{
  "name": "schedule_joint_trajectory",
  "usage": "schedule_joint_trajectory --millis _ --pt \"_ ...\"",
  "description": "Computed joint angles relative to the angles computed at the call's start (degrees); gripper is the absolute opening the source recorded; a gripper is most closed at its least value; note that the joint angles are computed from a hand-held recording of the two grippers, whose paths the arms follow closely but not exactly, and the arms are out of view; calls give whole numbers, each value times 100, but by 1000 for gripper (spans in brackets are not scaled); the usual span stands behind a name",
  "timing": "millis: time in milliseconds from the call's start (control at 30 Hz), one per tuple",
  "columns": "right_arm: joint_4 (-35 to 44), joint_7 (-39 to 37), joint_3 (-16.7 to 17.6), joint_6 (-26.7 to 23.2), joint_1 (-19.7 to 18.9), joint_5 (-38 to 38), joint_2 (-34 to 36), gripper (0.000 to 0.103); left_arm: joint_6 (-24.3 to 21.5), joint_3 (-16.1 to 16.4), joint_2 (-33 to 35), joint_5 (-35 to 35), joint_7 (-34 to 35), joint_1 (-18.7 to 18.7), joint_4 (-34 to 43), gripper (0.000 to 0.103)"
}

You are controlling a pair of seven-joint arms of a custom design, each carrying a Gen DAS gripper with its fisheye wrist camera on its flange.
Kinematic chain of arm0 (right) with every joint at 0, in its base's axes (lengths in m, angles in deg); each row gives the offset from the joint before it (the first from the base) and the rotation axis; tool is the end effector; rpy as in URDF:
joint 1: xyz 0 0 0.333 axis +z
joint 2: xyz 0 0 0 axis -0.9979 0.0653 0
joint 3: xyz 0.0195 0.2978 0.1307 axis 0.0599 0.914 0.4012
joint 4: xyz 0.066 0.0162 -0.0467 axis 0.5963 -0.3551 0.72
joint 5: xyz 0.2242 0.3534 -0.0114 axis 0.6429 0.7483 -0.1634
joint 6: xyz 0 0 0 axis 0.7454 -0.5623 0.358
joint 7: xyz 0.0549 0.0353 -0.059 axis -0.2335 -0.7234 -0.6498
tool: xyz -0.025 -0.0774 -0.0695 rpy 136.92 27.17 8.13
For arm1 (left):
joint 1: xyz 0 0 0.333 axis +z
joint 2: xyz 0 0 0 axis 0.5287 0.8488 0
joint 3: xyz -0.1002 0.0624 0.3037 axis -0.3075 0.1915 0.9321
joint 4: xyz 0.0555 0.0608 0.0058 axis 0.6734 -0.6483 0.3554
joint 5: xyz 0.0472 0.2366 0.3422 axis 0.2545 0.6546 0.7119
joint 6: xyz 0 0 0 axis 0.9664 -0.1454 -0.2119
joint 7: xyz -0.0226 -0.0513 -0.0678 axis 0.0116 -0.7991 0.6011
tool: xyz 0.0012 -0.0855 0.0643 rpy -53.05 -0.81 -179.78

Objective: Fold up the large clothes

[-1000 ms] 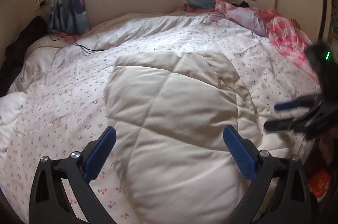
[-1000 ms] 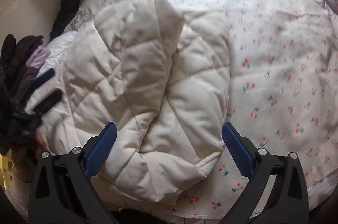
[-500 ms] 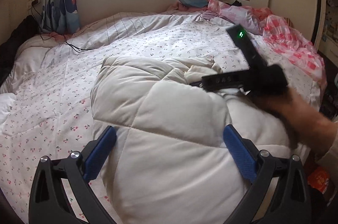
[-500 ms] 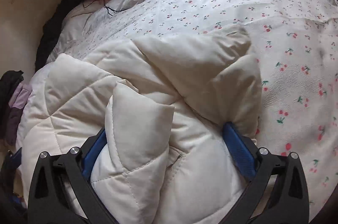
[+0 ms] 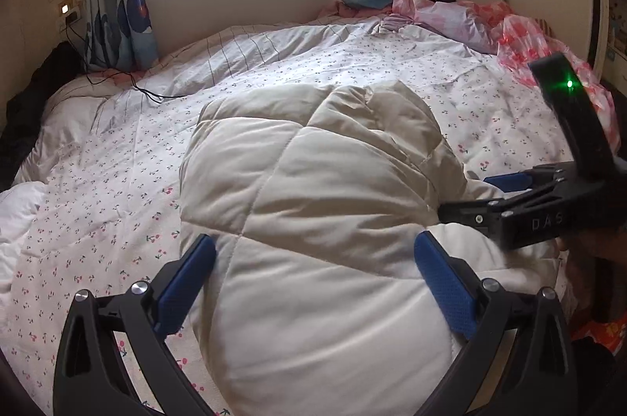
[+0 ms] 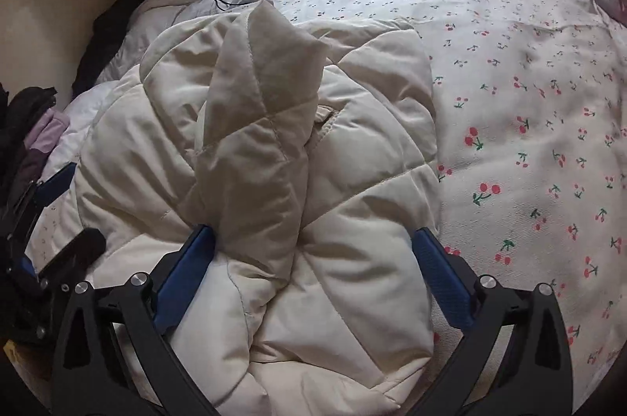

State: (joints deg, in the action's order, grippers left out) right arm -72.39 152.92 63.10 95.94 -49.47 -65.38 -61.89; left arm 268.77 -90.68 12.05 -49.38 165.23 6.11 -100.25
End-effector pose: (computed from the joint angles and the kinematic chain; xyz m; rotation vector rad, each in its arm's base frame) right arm 0.3977 0.4625 0.4140 -1.6629 1.9597 -0.3373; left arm 0.4068 -0.3135 0.4239 -1.1559 2.2937 -1.0169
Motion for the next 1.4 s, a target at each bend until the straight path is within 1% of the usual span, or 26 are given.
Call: schedule_joint_trajectory --millis 33,67,100,133,167,200,267,300,333,467,567,600,667,733,767,800,833,867,1000,1067,1133,1167,1267,1300,1333,1400 --pt "-15 80 15 -63 27 -30 -76 97 -38 205 -29 -124 72 -213 -3 97" --pt "6 153 25 -118 32 -55 -98 97 -102 335 -91 -234 130 -349 -15 97" --pt "-56 389 61 -259 78 -182 -248 97 -136 327 -139 -267 148 -334 -26 97" --pt "-51 549 98 -356 85 -361 -284 97 -165 273 -232 -277 137 -284 -68 97" --pt "-65 652 174 -564 129 -472 -362 97 -191 141 -316 -237 75 -162 -107 97" --pt "-28 532 231 -680 139 -342 -322 97 -207 -57 -420 -144 -28 28 -163 97" --pt "-64 220 254 -579 117 56 -231 97 -202 -465 -618 115 -238 421 -263 97" --pt "-166 331 245 -465 112 117 -291 97 -198 -650 -713 247 -350 606 -306 97" --pt "-264 485 252 -430 114 148 -421 97 -188 -720 -832 337 -416 660 -373 97" --pt "-77 956 530 -1209 221 -592 -709 97 -101 -721 -1224 498 -611 643 -609 97" --pt "160 1103 719 -1728 327 -959 -724 97 6 -670 -1509 544 -715 602 -788 97" --pt "231 1108 737 -1795 351 -1019 -682 97 16 -595 -1570 544 -730 533 -823 97" --pt "364 834 686 -1743 373 -710 -509 97 19 -396 -1681 507 -748 336 -891 97" --pt "440 -124 525 -1290 295 469 -116 97 10 -219 -1756 471 -746 177 -932 97" --pt "404 -344 461 -1082 271 771 18 97 13 -161 -1787 456 -744 131 -947 97" --pt "251 -345 394 -769 255 951 20 97 26 -140 -1815 447 -747 123 -963 97" --pt "111 -225 345 -553 269 979 -63 97 37 -116 -1868 433 -755 109 -985 97" --pt "27 -158 318 -468 283 955 -142 97 55 -60 -1904 417 -752 59 -1004 97" --pt "-26 -227 350 -589 333 947 -269 97 107 241 -2015 360 -690 -227 -1069 97" --pt "-101 96 385 -647 365 632 -409 97 83 258 -2040 341 -673 -262 -1071 97" --pt "-80 443 464 -896 393 227 -496 97 58 158 -2035 335 -685 -183 -1061 97" --pt "0 593 524 -1188 423 -7 -519 97 11 74 -2023 339 -703 -112 -1039 97" --pt "339 766 651 -2091 522 -362 -476 97 -176 86 -1898 308 -696 -158 -937 97" --pt "455 804 671 -2320 557 -415 -442 97 -283 85 -1852 272 -714 -173 -889 97" --pt "564 869 688 -2507 598 -488 -412 97 -474 10 -1809 238 -773 -103 -816 97" --pt "785 917 692 -2777 669 -586 -335 97 -717 4 -1695 130 -829 -115 -692 97"
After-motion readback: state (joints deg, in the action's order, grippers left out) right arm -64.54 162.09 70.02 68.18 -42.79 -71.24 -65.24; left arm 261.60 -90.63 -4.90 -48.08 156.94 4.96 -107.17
